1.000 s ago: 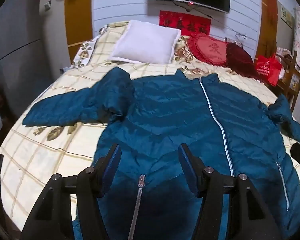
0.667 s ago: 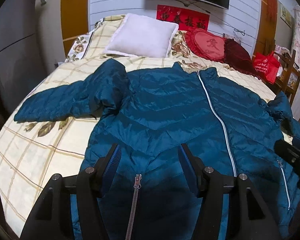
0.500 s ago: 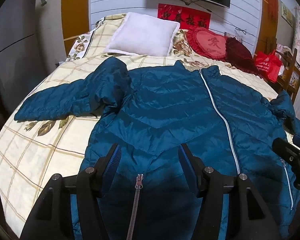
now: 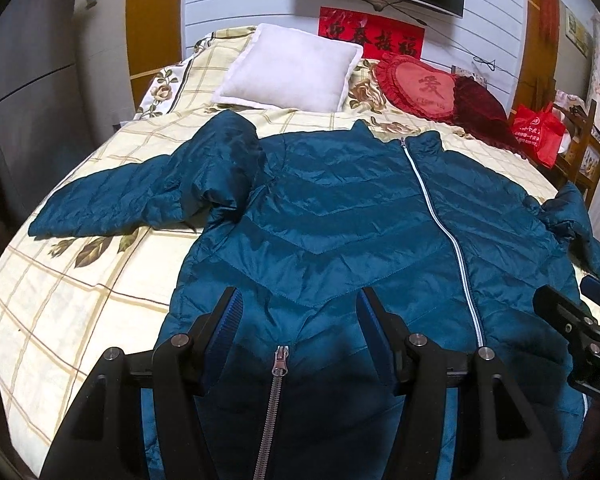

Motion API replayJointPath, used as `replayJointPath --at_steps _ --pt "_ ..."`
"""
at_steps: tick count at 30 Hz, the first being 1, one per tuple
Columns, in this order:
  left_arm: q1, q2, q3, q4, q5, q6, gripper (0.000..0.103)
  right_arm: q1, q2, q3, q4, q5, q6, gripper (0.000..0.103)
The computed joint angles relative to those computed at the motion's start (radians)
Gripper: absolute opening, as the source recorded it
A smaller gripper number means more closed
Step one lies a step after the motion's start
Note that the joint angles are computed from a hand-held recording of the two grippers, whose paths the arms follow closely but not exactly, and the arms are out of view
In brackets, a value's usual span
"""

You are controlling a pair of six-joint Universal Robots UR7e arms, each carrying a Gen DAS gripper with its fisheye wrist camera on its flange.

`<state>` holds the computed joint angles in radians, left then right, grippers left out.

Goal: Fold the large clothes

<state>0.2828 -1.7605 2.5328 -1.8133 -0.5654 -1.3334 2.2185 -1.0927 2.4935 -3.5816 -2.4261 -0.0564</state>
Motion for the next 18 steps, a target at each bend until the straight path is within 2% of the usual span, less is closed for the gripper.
replayJointPath --at_steps 4,9,16,18 --pt "-0.009 -0.017 0.009 -0.007 0.004 0.002 0.047 0.004 -0.003 -0.002 0.018 0.005 0.039 0.103" --pt "-0.007 -0.013 0.008 -0.005 0.005 0.002 0.047 0.001 0.002 -0.004 0.020 0.005 0.035 0.103" --pt "-0.003 0.003 0.002 0.012 0.008 -0.017 0.047 0.011 -0.013 -0.010 0.097 -0.026 0.070 0.103" --pt "-0.003 0.001 0.002 0.016 0.011 -0.021 0.047 0.007 -0.006 -0.012 0.068 -0.017 0.057 0.103"
